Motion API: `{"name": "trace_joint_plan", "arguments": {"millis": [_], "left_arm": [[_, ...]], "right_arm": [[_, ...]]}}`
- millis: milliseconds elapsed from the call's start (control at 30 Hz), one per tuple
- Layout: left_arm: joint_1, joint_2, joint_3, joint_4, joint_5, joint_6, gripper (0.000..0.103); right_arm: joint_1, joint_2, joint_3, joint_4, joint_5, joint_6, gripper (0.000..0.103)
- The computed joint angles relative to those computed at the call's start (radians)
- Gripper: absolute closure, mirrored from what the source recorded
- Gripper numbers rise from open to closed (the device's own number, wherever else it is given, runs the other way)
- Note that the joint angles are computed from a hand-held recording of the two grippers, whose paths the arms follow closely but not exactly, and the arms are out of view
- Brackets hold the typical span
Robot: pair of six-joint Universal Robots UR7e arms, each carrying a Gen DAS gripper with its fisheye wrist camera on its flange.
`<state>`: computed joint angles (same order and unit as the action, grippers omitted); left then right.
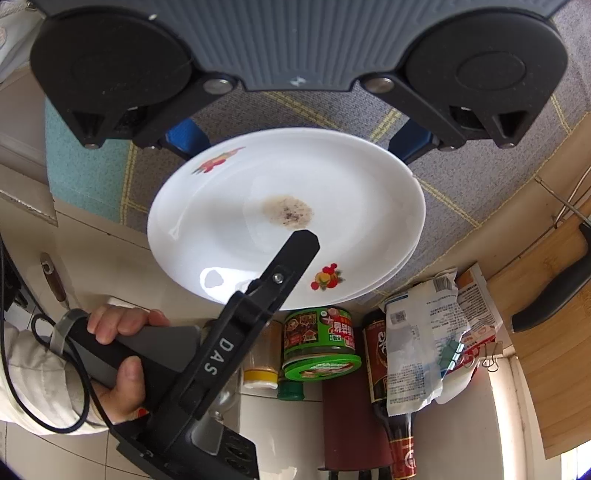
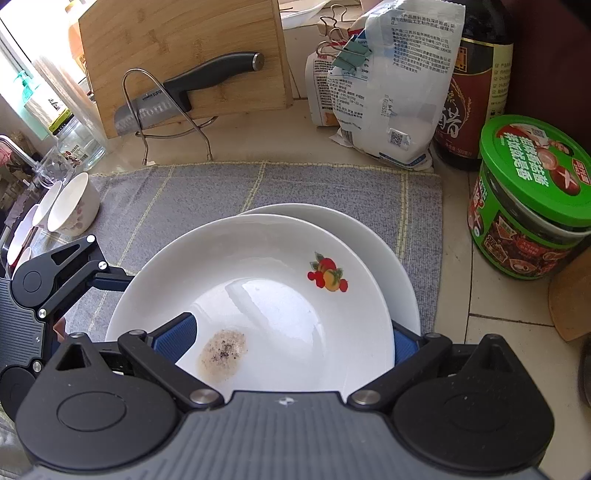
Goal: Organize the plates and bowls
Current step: 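Lower the plate onto the stacked plates and open the left gripper while the right tool withdraws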
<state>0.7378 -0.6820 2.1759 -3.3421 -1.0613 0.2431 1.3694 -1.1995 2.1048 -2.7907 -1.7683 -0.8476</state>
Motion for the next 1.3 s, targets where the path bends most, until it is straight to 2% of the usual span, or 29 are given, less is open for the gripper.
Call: {"name": "trace_joint_plan", "arguments": {"millis": [867,1300], "left_arm": [[0.010,0.004,-0.009,-0.001,-0.006,-0.014,0.001],[0.007,0.001,-0.004,-0.012,-0.006,-0.015,0.001]], "right_arm": [[0.015,-0.050,0.043,-0.037,-0.041,0.052,0.000],[0.030,-0.057,0.067,-0.095,-0.080,0.040,0.000]]}}
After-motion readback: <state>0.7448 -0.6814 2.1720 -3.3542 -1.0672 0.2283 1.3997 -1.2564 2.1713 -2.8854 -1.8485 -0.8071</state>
